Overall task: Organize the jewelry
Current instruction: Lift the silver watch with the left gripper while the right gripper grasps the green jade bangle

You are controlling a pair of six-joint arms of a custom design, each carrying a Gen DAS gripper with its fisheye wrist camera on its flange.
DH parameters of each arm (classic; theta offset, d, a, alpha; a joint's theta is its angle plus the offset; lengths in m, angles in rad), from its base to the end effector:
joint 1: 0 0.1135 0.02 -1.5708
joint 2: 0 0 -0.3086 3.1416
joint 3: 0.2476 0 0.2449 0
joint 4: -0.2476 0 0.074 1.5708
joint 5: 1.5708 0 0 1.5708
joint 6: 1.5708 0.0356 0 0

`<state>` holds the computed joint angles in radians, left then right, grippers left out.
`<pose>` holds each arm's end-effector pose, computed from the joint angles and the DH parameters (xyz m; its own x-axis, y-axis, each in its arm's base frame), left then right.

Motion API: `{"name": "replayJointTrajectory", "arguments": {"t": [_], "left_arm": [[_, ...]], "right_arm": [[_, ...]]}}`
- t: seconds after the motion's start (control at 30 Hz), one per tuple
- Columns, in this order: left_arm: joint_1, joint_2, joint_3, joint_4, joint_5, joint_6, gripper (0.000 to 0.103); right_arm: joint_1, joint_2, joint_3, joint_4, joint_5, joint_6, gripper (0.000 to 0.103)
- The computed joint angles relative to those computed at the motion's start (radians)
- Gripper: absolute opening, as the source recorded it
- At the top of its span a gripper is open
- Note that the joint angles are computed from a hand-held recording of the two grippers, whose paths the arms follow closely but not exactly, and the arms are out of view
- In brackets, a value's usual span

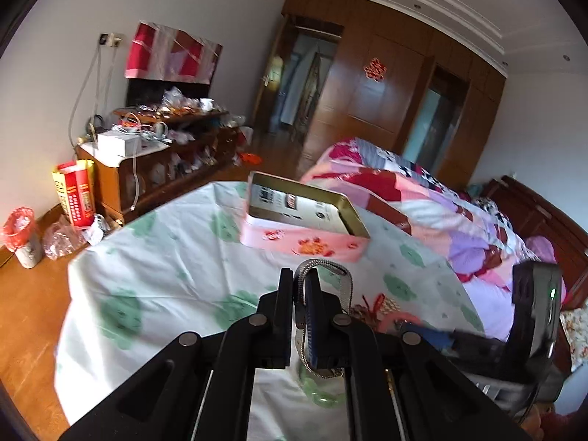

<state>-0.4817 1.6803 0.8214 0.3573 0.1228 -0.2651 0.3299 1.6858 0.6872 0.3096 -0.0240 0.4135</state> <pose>0.3083 -0.1661 0.2271 -0.5566 -0.0024 -0.8308 0.4240 0.8591 -0.2866 0.3015 0.1042 0.1833 -0.6880 0.1890 -0.7007 -0.0709 0.9434 0.3241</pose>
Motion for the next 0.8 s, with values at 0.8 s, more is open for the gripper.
{"name": "replayJointTrajectory", "arguments": {"t": [0.8], "left_arm": [[0.095, -0.063, -0.081, 0.001, -0.031, -0.030, 0.005]], "right_arm": [[0.136, 0.185, 0.238, -0.230, 0.083, -0.059, 0.042]]}}
